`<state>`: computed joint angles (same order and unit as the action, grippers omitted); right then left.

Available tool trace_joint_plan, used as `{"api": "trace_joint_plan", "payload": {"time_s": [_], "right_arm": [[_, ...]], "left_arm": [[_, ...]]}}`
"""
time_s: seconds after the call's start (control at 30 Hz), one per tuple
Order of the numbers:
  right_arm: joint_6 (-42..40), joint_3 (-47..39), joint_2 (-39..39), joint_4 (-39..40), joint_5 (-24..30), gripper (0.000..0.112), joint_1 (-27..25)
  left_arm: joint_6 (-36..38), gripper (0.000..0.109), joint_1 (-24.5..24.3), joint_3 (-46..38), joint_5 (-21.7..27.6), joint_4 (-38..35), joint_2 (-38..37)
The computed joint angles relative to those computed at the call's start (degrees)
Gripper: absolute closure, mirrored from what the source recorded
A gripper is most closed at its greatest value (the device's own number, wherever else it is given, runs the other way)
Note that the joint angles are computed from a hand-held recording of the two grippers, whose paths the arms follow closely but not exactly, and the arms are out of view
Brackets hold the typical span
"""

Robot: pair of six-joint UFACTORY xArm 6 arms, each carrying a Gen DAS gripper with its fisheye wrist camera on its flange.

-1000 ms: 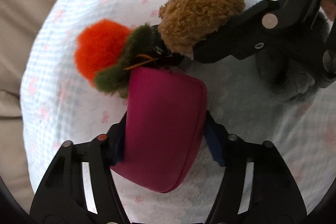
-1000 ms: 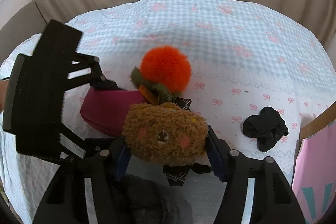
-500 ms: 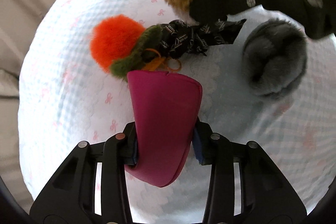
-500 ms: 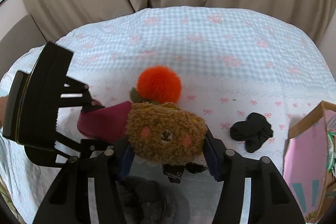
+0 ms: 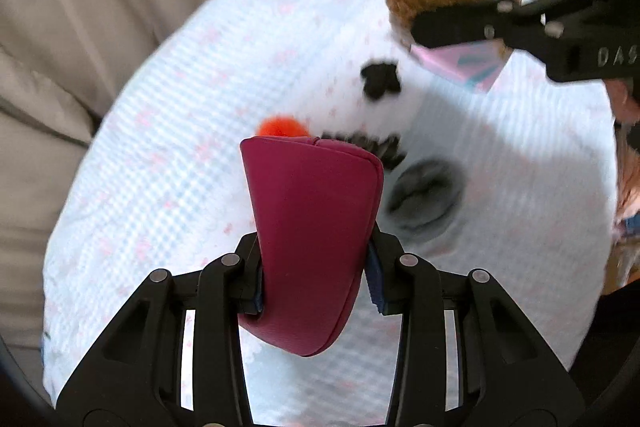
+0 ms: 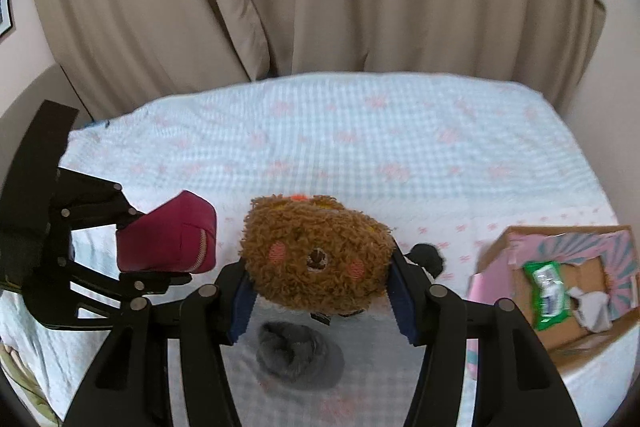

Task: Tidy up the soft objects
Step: 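Carry pouch and bear into the box and open both tools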

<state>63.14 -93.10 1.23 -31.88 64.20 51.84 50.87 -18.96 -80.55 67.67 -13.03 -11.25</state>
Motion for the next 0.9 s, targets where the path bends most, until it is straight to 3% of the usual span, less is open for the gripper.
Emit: {"api": "trace_joint_plan", "payload": {"time_s": [0.23,0.4,0.57,0.8,0.9], "right_arm": [[-0.81,-6.06,-4.16,-4.07,10.98,0.059,4.42],[-2.36,-6.32,-9.56,-6.54,16.93,0.059,6.58],[-4.65,-0.91,-19.04,-8.22,20.20,0.059,7.55],[-12.95,9.15,-34.02,-4.78,19.29,0.059,2.76],[-18.98,14.51,-41.29,-0.51,17.94,0.059,-3.27]], "left_arm": [[-9.12,0.074,-3.80,-7.93,5.70,-0.04,-3.56],[-18.54,0.074,-11.06,-14.48,7.36,3.29,-2.38],[-30.65,0.074,-20.76,-21.63,8.26,9.59,0.96],[-49.63,0.074,-34.39,-39.14,15.67,20.48,13.45],[-55.83,0.074,-38.17,-45.82,17.84,22.70,19.60]]}}
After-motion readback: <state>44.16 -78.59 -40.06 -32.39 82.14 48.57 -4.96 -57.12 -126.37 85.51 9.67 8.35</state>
